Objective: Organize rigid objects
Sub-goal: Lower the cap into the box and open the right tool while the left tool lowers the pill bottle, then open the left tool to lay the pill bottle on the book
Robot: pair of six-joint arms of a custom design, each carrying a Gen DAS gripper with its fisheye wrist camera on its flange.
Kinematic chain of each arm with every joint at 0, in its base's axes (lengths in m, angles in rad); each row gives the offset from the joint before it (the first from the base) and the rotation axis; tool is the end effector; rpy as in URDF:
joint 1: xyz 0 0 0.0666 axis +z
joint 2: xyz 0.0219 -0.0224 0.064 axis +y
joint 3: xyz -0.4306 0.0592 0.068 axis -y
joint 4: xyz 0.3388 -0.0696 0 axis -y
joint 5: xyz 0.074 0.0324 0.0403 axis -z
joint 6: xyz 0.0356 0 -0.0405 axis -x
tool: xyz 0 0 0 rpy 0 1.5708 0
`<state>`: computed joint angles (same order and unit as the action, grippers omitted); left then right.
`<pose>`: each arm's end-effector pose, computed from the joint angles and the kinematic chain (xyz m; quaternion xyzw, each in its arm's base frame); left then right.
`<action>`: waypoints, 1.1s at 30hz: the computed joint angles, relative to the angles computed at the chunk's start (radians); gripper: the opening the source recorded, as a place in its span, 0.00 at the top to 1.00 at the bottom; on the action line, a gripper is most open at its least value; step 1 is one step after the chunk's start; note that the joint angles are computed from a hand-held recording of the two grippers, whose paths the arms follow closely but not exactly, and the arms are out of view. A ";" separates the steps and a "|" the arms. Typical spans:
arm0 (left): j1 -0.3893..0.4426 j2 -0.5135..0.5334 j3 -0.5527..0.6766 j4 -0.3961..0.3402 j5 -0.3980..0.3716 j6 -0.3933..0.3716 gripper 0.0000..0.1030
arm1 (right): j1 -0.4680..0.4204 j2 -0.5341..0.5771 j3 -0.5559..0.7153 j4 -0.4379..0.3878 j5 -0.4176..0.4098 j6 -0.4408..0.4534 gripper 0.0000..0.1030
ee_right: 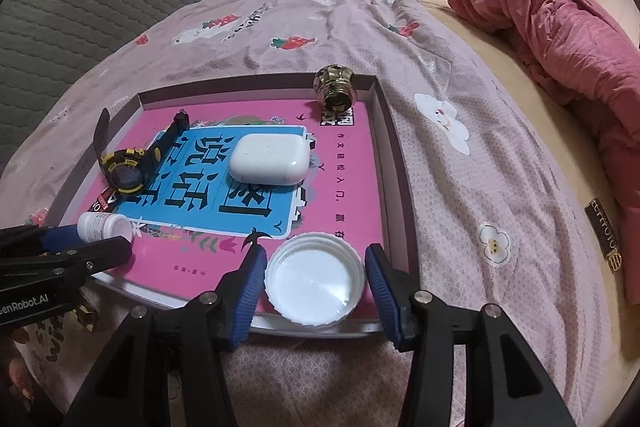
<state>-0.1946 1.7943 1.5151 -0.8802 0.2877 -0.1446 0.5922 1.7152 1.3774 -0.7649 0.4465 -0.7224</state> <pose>0.5399 -0.1171 0.3429 0.1924 0.9500 -0.1453 0.1986 0.4390 0.2763 0.3399 0.1129 0.9432 -0.0323 0.3106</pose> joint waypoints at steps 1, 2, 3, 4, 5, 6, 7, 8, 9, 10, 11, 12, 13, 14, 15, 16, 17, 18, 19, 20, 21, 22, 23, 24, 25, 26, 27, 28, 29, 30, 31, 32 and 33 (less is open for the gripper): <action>0.000 0.000 0.001 -0.001 -0.001 0.001 0.49 | 0.003 -0.009 -0.009 0.007 0.007 -0.011 0.49; 0.000 0.000 0.002 -0.003 -0.002 0.001 0.49 | 0.006 -0.018 -0.017 0.016 0.014 -0.020 0.49; 0.001 0.000 0.002 -0.003 -0.002 0.003 0.49 | 0.010 -0.030 -0.028 0.029 0.022 -0.028 0.49; 0.001 0.000 0.003 -0.003 -0.002 0.005 0.49 | 0.014 -0.042 -0.038 0.043 0.028 -0.031 0.49; 0.001 0.000 0.003 -0.003 -0.003 0.005 0.49 | 0.017 -0.050 -0.042 0.049 0.033 -0.033 0.49; 0.001 0.001 0.004 -0.003 -0.007 0.004 0.49 | 0.021 -0.057 -0.045 0.053 0.039 -0.034 0.49; 0.000 0.000 0.003 -0.001 -0.015 0.004 0.49 | 0.025 -0.063 -0.048 0.057 0.048 -0.031 0.49; -0.001 -0.002 0.002 0.001 -0.022 0.004 0.49 | 0.029 -0.065 -0.046 0.058 0.056 -0.029 0.49; -0.001 -0.003 0.001 0.002 -0.026 0.005 0.49 | 0.032 -0.068 -0.044 0.060 0.063 -0.025 0.49; 0.000 -0.003 0.002 0.001 -0.025 0.007 0.49 | 0.034 -0.069 -0.042 0.061 0.063 -0.022 0.49; 0.001 -0.003 0.002 0.001 -0.027 0.009 0.49 | 0.035 -0.069 -0.040 0.063 0.059 -0.019 0.49; 0.002 -0.005 0.001 0.003 -0.036 0.013 0.49 | 0.036 -0.068 -0.038 0.062 0.058 -0.018 0.49; 0.003 -0.005 0.001 0.002 -0.041 0.014 0.49 | 0.039 -0.066 -0.035 0.059 0.058 -0.016 0.49; 0.004 -0.007 -0.001 0.004 -0.046 0.014 0.49 | 0.041 -0.065 -0.033 0.059 0.058 -0.016 0.49; 0.004 -0.009 -0.003 0.006 -0.053 0.013 0.49 | 0.042 -0.064 -0.032 0.059 0.056 -0.017 0.49; 0.005 -0.011 -0.005 0.006 -0.058 0.013 0.49 | 0.043 -0.064 -0.030 0.057 0.052 -0.020 0.49; 0.007 -0.012 -0.006 0.006 -0.055 0.014 0.48 | 0.043 -0.065 -0.028 0.056 0.049 -0.021 0.49; 0.008 -0.012 -0.005 0.005 -0.053 0.014 0.47 | 0.044 -0.065 -0.027 0.056 0.050 -0.021 0.49; 0.009 -0.013 -0.004 0.003 -0.052 0.017 0.44 | 0.045 -0.065 -0.025 0.054 0.052 -0.022 0.49; 0.010 -0.014 -0.004 0.002 -0.050 0.021 0.43 | 0.046 -0.067 -0.024 0.053 0.054 -0.024 0.49; 0.010 -0.015 -0.004 0.001 -0.049 0.022 0.43 | 0.046 -0.069 -0.025 0.053 0.054 -0.026 0.49; 0.012 -0.016 -0.005 -0.001 -0.049 0.023 0.43 | 0.047 -0.071 -0.025 0.053 0.055 -0.027 0.49; 0.013 -0.017 -0.007 0.000 -0.048 0.024 0.43 | 0.048 -0.073 -0.026 0.052 0.058 -0.027 0.49; 0.014 -0.019 -0.008 0.000 -0.050 0.023 0.43 | 0.049 -0.075 -0.026 0.051 0.061 -0.029 0.49; 0.014 -0.021 -0.010 0.000 -0.051 0.023 0.43 | 0.050 -0.075 -0.026 0.048 0.064 -0.031 0.49; 0.015 -0.022 -0.010 -0.001 -0.053 0.021 0.42 | 0.050 -0.075 -0.025 0.045 0.066 -0.034 0.49; 0.016 -0.024 -0.012 -0.002 -0.054 0.019 0.42 | 0.051 -0.075 -0.025 0.041 0.067 -0.036 0.48; 0.015 -0.024 -0.011 -0.002 -0.056 0.018 0.42 | 0.052 -0.076 -0.026 0.040 0.065 -0.036 0.48; 0.015 -0.026 -0.012 -0.001 -0.060 0.015 0.42 | 0.052 -0.075 -0.025 0.038 0.065 -0.035 0.48; 0.015 -0.026 -0.012 -0.002 -0.064 0.013 0.42 | 0.053 -0.075 -0.023 0.035 0.068 -0.035 0.48; 0.015 -0.027 -0.012 -0.004 -0.066 0.012 0.42 | 0.054 -0.075 -0.023 0.036 0.069 -0.034 0.48; 0.015 -0.028 -0.012 -0.005 -0.065 0.014 0.42 | 0.054 -0.076 -0.022 0.036 0.068 -0.033 0.48; 0.017 -0.029 -0.010 -0.007 -0.062 0.015 0.42 | 0.054 -0.076 -0.021 0.035 0.068 -0.032 0.48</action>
<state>-0.1781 1.7654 1.5051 -0.8872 0.2261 -0.1299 0.6466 1.6394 1.3565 -0.7301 0.5142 -0.7549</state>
